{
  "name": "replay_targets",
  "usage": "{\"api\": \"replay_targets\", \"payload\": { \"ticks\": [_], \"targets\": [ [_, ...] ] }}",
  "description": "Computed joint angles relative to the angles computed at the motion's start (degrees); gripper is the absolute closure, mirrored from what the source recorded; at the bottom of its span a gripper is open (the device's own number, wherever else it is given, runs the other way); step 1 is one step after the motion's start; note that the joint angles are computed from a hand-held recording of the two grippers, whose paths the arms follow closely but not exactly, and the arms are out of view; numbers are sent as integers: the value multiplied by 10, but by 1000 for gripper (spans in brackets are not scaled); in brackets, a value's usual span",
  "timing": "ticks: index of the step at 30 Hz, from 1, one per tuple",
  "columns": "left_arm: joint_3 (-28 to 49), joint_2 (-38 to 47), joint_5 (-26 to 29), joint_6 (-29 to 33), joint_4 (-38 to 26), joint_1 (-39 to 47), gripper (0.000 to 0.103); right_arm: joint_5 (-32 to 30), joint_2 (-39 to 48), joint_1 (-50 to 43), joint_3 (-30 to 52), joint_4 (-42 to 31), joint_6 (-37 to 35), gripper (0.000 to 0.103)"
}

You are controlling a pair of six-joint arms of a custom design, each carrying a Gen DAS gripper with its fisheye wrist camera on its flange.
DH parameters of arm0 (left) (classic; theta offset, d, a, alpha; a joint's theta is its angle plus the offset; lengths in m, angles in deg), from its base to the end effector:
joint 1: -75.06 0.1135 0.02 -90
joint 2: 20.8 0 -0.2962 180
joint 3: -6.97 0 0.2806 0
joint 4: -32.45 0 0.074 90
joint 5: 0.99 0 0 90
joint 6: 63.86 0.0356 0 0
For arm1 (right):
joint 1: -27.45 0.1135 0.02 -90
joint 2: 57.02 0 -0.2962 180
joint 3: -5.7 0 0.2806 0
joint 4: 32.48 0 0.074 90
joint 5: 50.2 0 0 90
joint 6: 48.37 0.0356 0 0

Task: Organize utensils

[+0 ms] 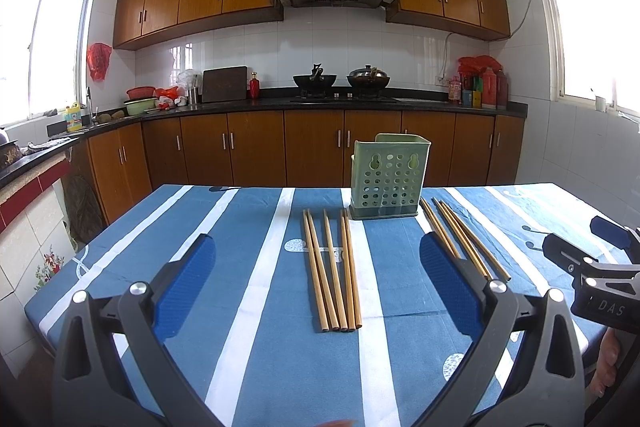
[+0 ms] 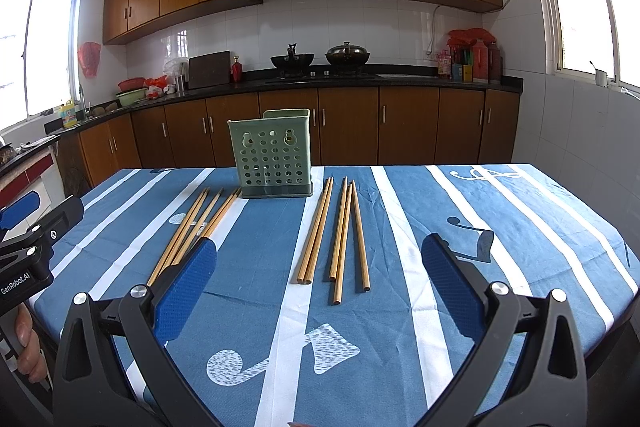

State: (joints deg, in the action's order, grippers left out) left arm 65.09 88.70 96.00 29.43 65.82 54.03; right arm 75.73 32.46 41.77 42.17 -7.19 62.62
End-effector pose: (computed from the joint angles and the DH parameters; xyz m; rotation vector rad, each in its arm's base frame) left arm 0.3699 -0.1469 0.1397 0.4811 1.8338 -0.3264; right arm 0.2737 0.0483 0.1377 0.4893 1.9029 -0.2424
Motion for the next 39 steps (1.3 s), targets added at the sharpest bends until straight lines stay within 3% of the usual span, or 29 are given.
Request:
{"api": "replay_targets", "payload": {
  "ticks": [17, 21, 26, 27, 32, 35, 39],
  "targets": [
    [1, 7, -11, -5, -5, -13, 4, -7, 16, -4, 4, 2, 8, 2],
    [70, 56, -24, -14, -79, -16, 4, -65, 33, -60, 26, -39, 37, 2],
    [188, 106, 6, -37, -252, 11, 4, -149, 63, -153, 80, -138, 90, 2],
    [207, 114, 21, -42, -279, 19, 4, -163, 73, -167, 93, -154, 98, 4],
    [292, 157, 23, -50, -374, 36, 4, -267, 155, -230, 187, -242, 112, 45],
    [341, 184, 21, -50, -418, 41, 4, -301, 198, -238, 233, -265, 106, 58],
    [389, 211, 22, -44, -458, 45, 4, -303, 245, -235, 295, -302, 79, 65]
  ]
}}
